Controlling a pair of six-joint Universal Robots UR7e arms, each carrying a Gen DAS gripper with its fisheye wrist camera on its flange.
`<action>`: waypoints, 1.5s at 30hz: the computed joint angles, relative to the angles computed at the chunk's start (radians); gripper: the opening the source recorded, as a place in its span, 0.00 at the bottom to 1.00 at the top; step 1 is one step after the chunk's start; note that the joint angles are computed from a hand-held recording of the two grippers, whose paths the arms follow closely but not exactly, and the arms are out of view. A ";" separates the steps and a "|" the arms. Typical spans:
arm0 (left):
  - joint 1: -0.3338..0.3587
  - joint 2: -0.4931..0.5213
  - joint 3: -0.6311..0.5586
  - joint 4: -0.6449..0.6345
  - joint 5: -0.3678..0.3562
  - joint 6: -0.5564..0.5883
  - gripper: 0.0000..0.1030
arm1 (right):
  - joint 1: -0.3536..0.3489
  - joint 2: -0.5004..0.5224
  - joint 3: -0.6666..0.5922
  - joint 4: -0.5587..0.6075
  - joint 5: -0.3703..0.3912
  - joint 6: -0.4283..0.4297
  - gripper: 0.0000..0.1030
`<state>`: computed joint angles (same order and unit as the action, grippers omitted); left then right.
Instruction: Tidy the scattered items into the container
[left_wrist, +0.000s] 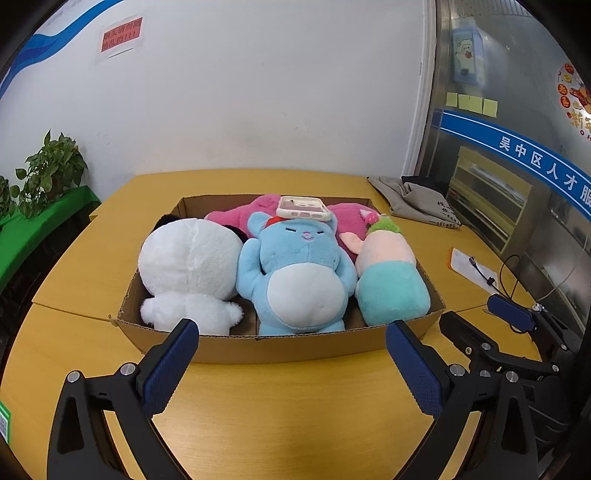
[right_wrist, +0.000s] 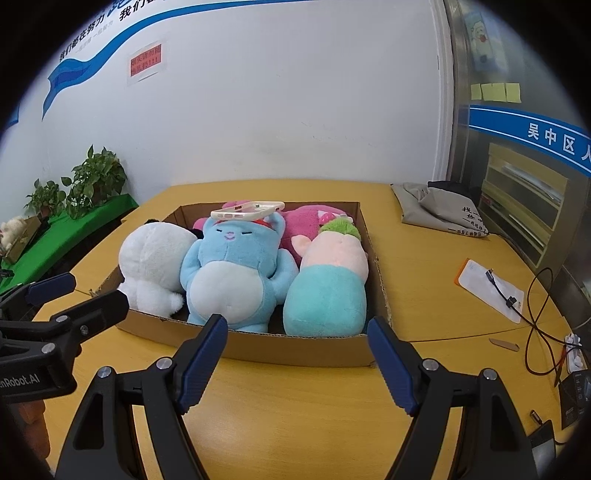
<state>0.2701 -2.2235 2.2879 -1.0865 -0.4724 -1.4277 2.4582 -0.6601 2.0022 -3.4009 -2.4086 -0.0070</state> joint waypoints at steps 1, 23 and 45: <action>0.001 -0.002 0.000 0.005 0.001 -0.005 1.00 | -0.002 0.000 0.000 0.003 -0.001 0.004 0.76; 0.036 -0.021 0.020 -0.016 -0.006 0.017 1.00 | -0.011 0.016 -0.016 0.026 0.001 0.008 0.76; 0.035 -0.033 0.020 0.014 -0.026 -0.009 1.00 | -0.003 0.033 -0.026 0.012 -0.015 0.005 0.76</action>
<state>0.3049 -2.2570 2.3081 -1.0724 -0.4982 -1.4369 2.4554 -0.6272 1.9764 -3.3889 -2.4234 -0.0022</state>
